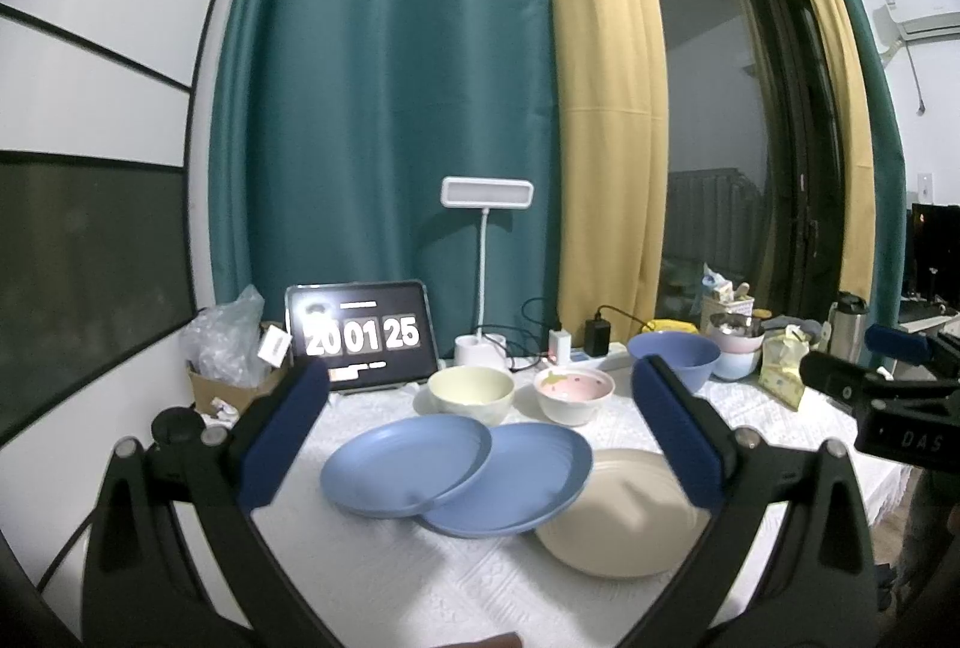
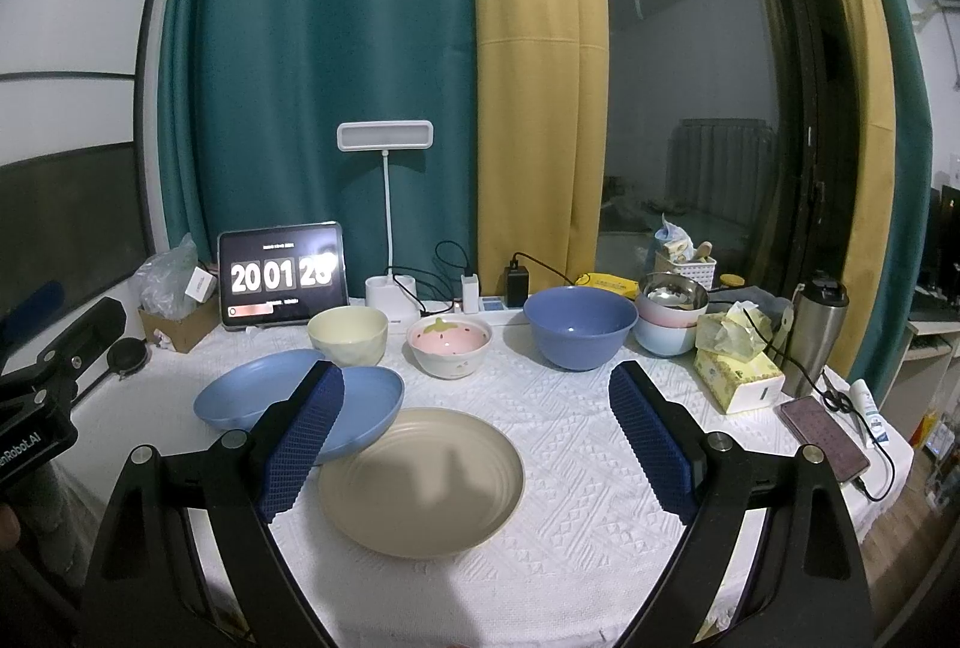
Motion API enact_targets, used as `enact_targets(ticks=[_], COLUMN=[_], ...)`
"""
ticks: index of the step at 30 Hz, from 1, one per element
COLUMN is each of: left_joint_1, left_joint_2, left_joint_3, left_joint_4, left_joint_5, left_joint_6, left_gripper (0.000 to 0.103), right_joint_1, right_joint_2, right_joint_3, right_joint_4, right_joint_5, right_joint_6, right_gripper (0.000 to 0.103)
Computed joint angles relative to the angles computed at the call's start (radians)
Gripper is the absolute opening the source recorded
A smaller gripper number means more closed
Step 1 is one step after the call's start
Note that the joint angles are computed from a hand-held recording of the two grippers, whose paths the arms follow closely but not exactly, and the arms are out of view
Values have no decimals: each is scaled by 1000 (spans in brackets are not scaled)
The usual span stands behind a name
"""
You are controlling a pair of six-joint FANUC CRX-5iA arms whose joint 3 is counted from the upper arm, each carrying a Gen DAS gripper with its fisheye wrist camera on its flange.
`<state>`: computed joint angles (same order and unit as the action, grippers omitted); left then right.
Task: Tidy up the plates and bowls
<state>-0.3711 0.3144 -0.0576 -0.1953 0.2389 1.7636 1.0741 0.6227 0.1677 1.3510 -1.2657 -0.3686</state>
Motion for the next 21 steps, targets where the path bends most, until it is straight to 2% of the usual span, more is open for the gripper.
enact_targets(ticks=[14,21], left_joint_1=[0,3], left_joint_2=[-1,6], left_joint_3=[-10,-3], left_joint_4=[35,21], left_joint_5=[8,0], left_joint_6=[-23,3], left_gripper=[102,102], right_joint_1=[-3,-13], right_joint_2=[33,30], right_joint_3=[49,44], right_joint_4=[-6,2], right_joint_5=[9,27], right_joint_6=[24,33], right_gripper=[93,93])
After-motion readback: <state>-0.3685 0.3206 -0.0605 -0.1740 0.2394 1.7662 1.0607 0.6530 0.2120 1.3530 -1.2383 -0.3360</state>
